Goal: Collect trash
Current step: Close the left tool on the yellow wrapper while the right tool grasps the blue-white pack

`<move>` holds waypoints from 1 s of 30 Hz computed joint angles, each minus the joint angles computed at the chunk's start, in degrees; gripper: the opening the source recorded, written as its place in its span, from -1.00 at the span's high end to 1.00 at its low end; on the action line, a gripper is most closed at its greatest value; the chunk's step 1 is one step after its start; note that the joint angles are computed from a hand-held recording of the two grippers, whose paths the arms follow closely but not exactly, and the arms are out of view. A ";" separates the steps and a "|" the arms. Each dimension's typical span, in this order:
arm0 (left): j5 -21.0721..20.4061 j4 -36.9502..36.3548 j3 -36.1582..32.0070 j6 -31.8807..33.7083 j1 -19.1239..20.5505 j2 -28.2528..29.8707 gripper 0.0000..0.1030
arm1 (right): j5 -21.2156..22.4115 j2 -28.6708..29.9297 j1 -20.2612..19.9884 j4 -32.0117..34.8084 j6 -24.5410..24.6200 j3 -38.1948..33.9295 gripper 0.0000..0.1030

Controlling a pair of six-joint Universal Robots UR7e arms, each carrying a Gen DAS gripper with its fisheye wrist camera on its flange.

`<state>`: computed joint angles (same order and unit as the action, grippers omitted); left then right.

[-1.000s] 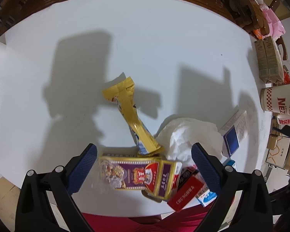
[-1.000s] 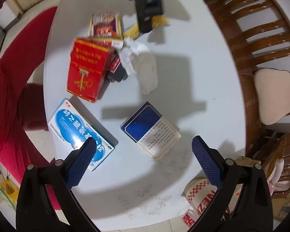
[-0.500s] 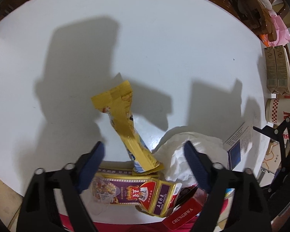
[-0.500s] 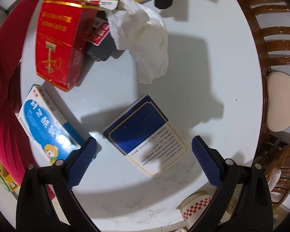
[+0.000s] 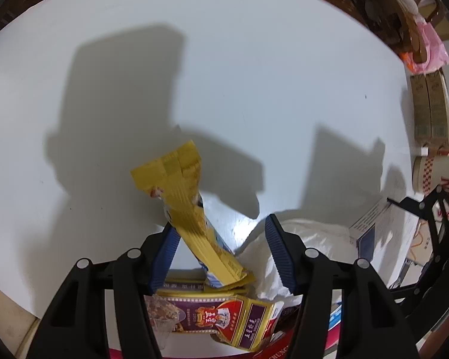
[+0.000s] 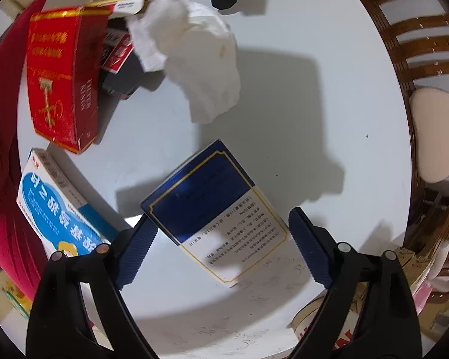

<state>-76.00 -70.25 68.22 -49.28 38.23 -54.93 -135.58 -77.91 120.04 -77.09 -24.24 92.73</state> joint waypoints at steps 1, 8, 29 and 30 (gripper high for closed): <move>0.08 0.28 -0.49 0.24 0.22 0.15 -0.11 | 2.74 1.11 -0.88 3.25 2.16 -2.61 -0.32; 1.99 4.87 -4.59 2.87 0.96 2.00 0.05 | 4.58 2.68 -2.55 5.21 6.04 -6.46 -0.30; 6.27 1.25 -3.68 7.41 2.02 -2.20 0.77 | -3.70 -1.13 0.76 -18.86 16.55 -0.98 -0.29; 6.80 1.46 -4.23 7.88 2.17 -2.20 0.77 | -5.11 -1.26 1.26 -21.07 16.55 -0.28 -0.29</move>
